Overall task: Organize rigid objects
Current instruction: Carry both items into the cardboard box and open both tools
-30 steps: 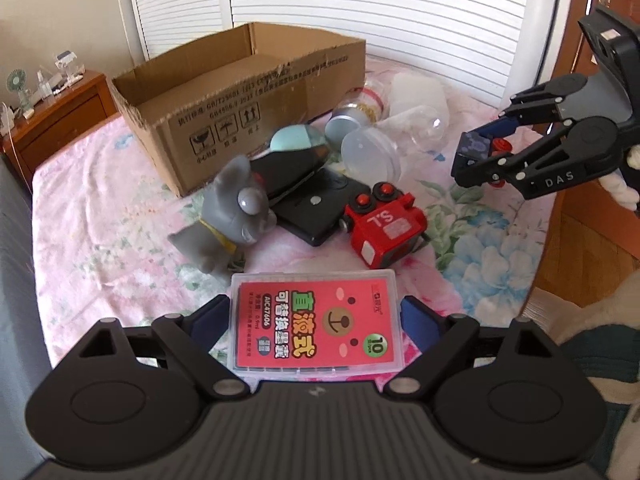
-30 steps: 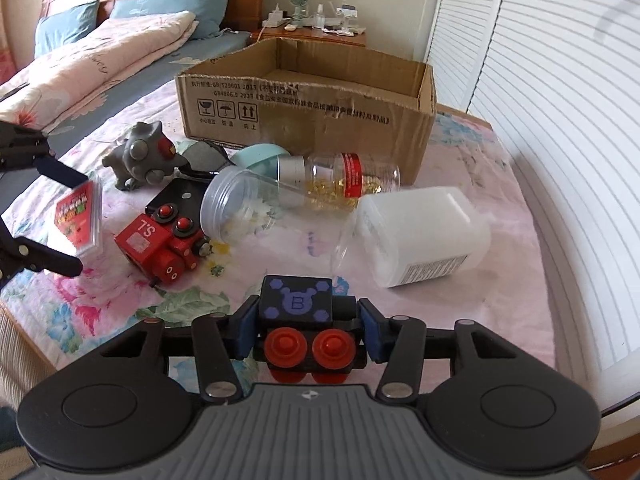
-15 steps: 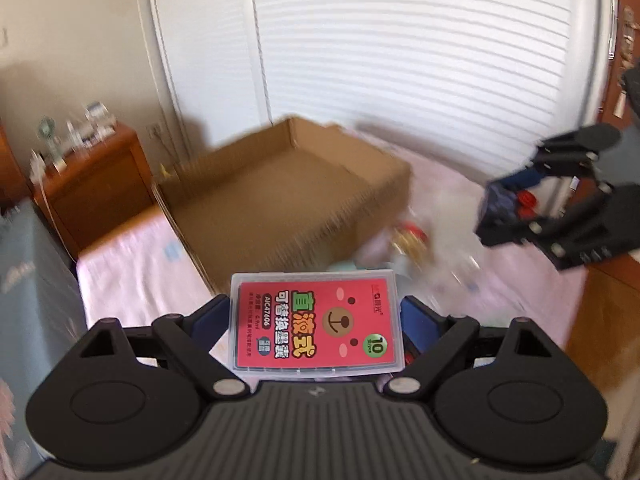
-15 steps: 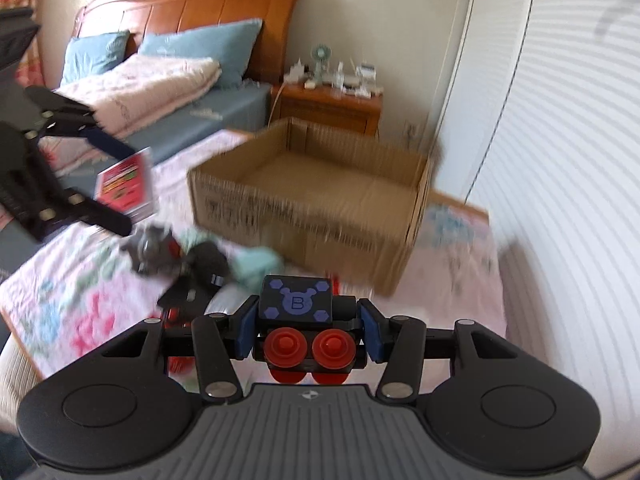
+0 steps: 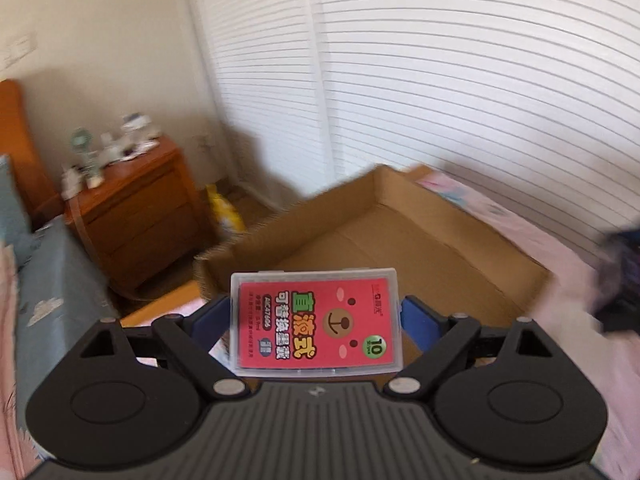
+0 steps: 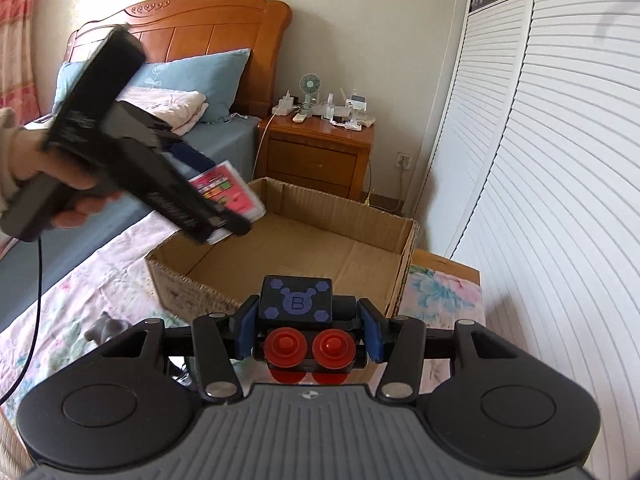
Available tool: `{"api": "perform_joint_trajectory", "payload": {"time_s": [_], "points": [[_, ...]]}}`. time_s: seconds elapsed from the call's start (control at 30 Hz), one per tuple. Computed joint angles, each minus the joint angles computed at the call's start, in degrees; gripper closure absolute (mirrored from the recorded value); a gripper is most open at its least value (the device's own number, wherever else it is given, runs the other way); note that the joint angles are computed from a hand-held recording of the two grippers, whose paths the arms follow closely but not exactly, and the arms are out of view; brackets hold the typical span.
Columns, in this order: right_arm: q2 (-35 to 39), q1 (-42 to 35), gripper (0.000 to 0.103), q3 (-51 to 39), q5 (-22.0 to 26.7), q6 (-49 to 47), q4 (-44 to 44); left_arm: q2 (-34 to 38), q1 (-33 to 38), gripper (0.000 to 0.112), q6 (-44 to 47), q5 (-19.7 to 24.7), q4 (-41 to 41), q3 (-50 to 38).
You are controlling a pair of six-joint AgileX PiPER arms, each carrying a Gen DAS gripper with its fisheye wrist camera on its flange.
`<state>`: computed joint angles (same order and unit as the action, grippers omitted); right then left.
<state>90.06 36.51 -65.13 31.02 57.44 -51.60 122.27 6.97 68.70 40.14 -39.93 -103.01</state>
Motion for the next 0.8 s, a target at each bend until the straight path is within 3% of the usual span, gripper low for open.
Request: {"api": "perform_joint_trajectory", "payload": {"time_s": [0.1,0.17,0.47,0.6,0.8], "points": [[0.9,-1.0,0.047,-1.2,-0.4,-1.8,1.7,3.7,-0.8,0.021,-7.2,0.5,3.6,-4.9],[1.9,-1.9,0.047,-2.1,-0.7,-3.3,3.1,3.6,-0.3,0.02,-6.2,1.0,2.0,-3.9],[7.3,-4.7,0.047,-9.9,1.0,-12.2,10.3,-7.8,5.2,0.011,10.7,0.7,-13.6,15.9],[12.2,-6.7,0.047,-17.5,3.4,-18.9,15.9,-12.3,8.0,0.01,11.8,0.6,-14.8,22.4],[23.4,-10.1,0.047,-34.8,9.8,-28.3,25.3,-18.7,11.2,0.01,17.4,-3.5,-19.6,32.7]]}}
